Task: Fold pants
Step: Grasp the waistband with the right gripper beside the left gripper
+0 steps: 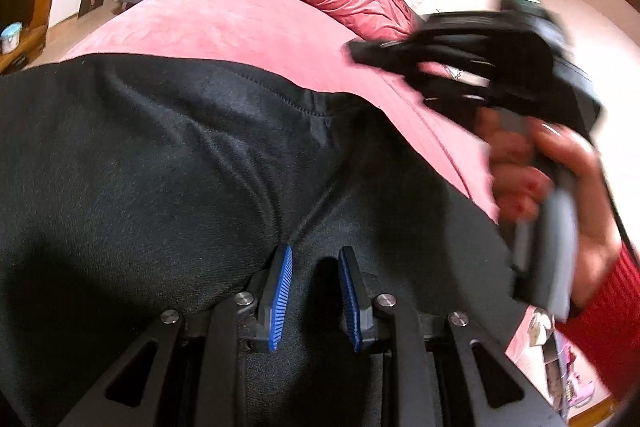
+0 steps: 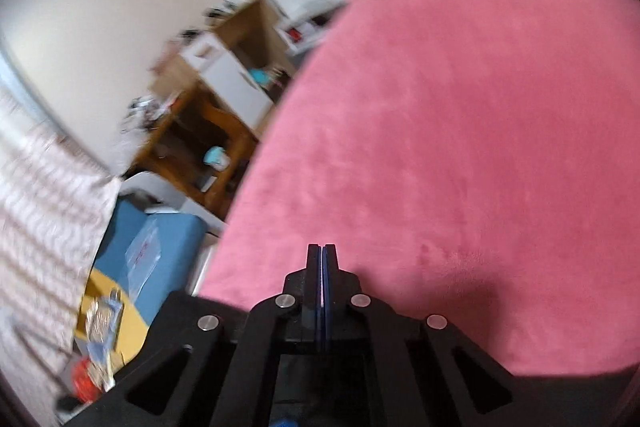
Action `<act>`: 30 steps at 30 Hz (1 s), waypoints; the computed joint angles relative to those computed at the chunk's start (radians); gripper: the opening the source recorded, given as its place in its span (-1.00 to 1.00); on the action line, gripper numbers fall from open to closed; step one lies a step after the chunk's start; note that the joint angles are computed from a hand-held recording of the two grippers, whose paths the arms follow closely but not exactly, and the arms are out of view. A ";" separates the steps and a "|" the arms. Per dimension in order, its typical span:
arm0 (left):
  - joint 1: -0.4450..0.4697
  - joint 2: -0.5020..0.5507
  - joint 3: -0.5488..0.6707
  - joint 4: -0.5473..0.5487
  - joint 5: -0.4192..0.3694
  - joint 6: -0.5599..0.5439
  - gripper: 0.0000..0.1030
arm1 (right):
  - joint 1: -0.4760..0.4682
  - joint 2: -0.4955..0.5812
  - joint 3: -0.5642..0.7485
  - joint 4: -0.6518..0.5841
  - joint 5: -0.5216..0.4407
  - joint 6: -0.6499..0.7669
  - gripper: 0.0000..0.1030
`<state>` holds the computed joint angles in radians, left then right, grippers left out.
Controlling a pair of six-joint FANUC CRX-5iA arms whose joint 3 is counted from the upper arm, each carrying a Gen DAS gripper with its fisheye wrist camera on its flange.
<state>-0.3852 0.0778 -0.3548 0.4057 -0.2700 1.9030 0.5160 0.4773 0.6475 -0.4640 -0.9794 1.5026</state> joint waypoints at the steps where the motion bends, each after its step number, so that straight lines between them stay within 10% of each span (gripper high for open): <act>1: 0.010 -0.004 0.000 0.045 -0.027 -0.012 -0.53 | 0.003 -0.027 -0.020 -0.012 -0.014 0.042 -0.97; 3: 0.035 -0.027 -0.014 0.124 -0.064 0.038 -0.53 | 0.011 -0.059 -0.050 -0.010 -0.046 0.092 -0.97; 7: 0.093 -0.044 0.108 -0.174 -0.177 0.326 -0.51 | 0.031 -0.087 -0.117 0.041 -0.057 0.131 -0.97; 14: 0.133 0.060 0.302 -0.407 -0.413 0.410 -0.55 | 0.072 -0.025 -0.145 0.200 0.005 0.041 -0.99; 25: 0.072 0.042 0.307 -0.618 -0.410 0.507 -0.67 | 0.043 -0.074 -0.244 0.106 0.153 -0.002 -0.94; 30: 0.006 0.033 0.360 -0.726 -0.529 0.601 -0.52 | 0.082 -0.178 -0.391 0.228 0.220 -0.072 -0.91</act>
